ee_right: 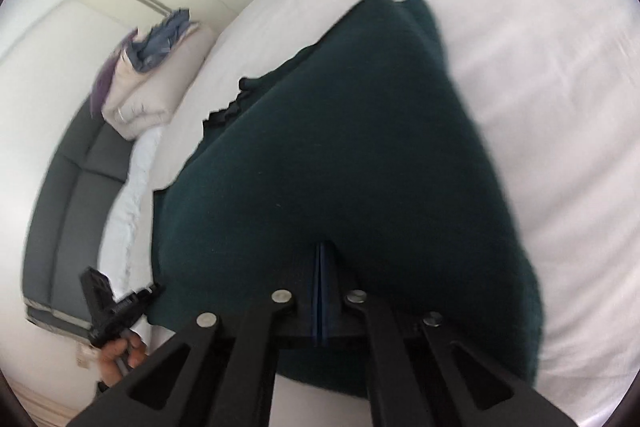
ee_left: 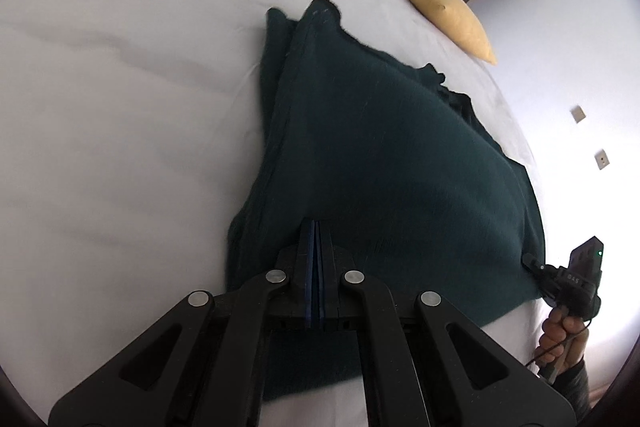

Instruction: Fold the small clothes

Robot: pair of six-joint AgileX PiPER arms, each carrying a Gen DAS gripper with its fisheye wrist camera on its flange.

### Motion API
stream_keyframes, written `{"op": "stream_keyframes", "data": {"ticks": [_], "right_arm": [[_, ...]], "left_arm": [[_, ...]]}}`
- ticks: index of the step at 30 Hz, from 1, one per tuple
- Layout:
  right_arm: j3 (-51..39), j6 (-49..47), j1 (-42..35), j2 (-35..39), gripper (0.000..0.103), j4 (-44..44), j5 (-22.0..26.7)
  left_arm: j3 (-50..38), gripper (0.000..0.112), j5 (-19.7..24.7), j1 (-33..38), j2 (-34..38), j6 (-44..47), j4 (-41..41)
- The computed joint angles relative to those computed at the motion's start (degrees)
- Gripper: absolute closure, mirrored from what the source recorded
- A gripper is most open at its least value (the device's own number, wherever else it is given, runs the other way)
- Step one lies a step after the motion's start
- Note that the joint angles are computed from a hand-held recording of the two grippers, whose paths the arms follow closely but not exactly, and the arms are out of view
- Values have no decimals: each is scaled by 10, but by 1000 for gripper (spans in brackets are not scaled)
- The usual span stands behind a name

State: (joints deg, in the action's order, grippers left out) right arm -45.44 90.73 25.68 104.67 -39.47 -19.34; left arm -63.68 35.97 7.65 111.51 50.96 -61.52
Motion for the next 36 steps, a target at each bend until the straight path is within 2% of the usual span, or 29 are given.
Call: {"op": "stream_keyframes", "data": {"ticks": [3,5,7,8,10,12,14,15,18,20,22,24,26,27,31,33,34,36], "right_arm": [[15,-29,0,-11,103,26,-1],[-4,42,-4,-12,103,-43,21],[-15,70,5,-28,93,-65,53],[-14,50,11,-43,89,-46,49],[-19,24,16,-47,87,-27,20],[-33,27,22,-27,85,-19,-43],[-78,81,33,33,84,-57,-118],[-107,102,44,63,84,-73,-132],[-192,157,77,138,84,-113,-111],[-207,156,78,161,87,-99,-111],[-180,110,66,153,88,-49,-123],[-126,50,45,128,88,18,-148],[-66,-5,19,102,89,87,-170],[-28,-29,4,89,93,117,-195],[71,-67,-44,47,96,177,-250],[104,-93,-49,17,88,218,-241],[126,-95,-56,3,86,235,-250],[149,-92,-61,-21,70,257,-253]], "left_arm": [[27,111,-6,9,-4,46,-48],[34,111,-5,12,-1,61,-68],[43,111,-14,8,-22,33,-49],[48,111,-25,0,-41,4,-21],[55,111,-39,-17,-80,-8,-16],[56,111,-22,-29,-97,30,-59],[31,111,-13,-69,-87,27,-56],[15,111,-20,-96,-74,20,-45],[-36,111,-54,-160,-16,-62,43],[-49,111,-62,-163,17,-58,33],[-38,111,-25,-128,30,8,-45],[-13,111,2,-96,27,52,-84],[-5,111,14,-74,26,70,-97],[9,111,19,-59,20,89,-107],[52,111,46,16,0,139,-128],[67,111,54,48,-12,145,-133],[78,111,40,66,-27,133,-122],[91,111,49,102,-36,134,-130]]}}
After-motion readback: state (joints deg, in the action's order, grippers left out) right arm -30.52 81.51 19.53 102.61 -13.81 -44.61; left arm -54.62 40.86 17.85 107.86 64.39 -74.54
